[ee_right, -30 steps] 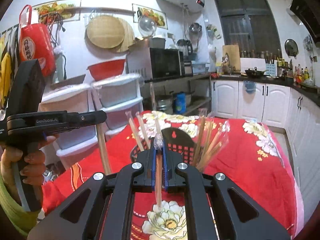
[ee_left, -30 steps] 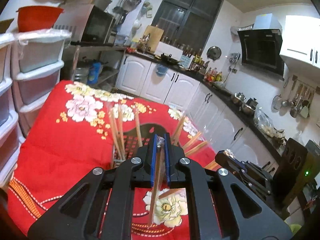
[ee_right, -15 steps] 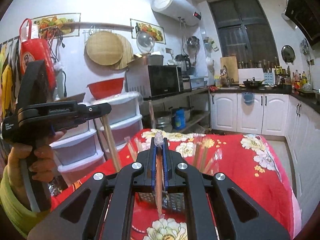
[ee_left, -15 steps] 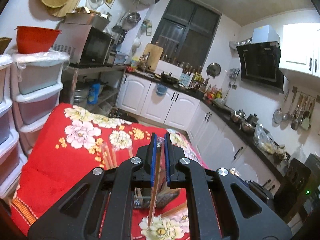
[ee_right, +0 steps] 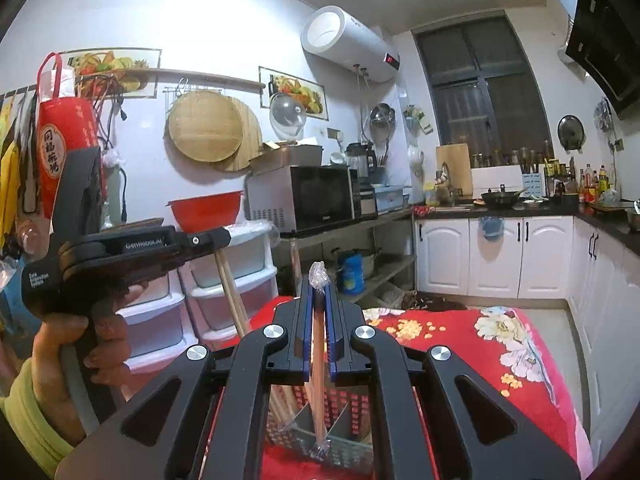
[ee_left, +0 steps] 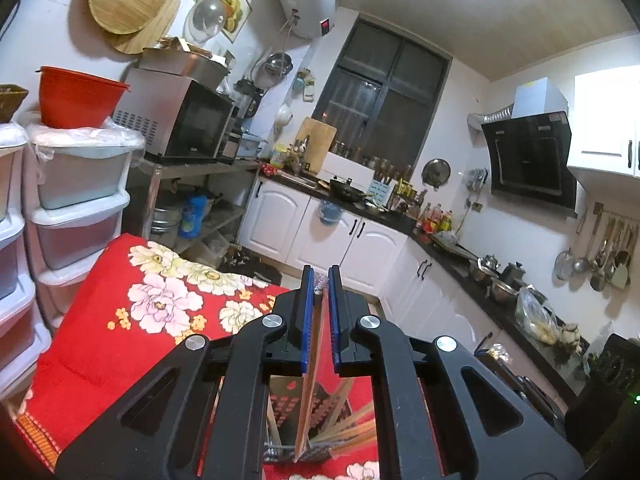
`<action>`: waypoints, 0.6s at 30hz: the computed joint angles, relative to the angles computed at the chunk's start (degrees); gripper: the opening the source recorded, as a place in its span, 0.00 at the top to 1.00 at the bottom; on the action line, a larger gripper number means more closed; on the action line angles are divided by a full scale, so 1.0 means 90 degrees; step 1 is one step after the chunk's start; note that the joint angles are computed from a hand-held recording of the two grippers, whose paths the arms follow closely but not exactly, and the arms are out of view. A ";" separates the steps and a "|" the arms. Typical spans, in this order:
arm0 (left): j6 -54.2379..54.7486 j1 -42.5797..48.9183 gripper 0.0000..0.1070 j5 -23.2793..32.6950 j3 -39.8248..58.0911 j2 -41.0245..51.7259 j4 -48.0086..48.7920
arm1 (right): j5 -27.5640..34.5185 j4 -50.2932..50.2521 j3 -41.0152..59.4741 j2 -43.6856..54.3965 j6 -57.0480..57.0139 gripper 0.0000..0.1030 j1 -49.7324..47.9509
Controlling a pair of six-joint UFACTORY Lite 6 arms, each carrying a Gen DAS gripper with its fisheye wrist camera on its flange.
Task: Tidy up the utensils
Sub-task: 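Lift the held chopsticks with both tools and carry them above the grey caddy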
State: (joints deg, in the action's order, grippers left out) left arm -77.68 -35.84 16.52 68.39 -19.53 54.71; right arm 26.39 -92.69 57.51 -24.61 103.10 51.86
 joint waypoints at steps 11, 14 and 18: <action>-0.1939 -0.0121 0.98 0.0047 0.0403 0.0828 0.2189 | 0.0055 -0.1371 0.0043 0.0378 0.1203 0.94 -0.0487; -0.2234 -0.0040 0.98 -0.0093 0.0475 0.1095 0.2470 | -0.0014 -0.1732 0.0027 0.0543 0.1559 0.94 -0.0664; -0.2749 0.0065 0.98 -0.0215 0.0520 0.1364 0.2968 | -0.0090 -0.2167 0.0069 0.0827 0.2049 0.94 -0.0858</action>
State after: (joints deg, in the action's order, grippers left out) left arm -102.41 -35.25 14.58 73.07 -7.26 81.41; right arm 25.59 -112.20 58.13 -17.17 121.53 44.14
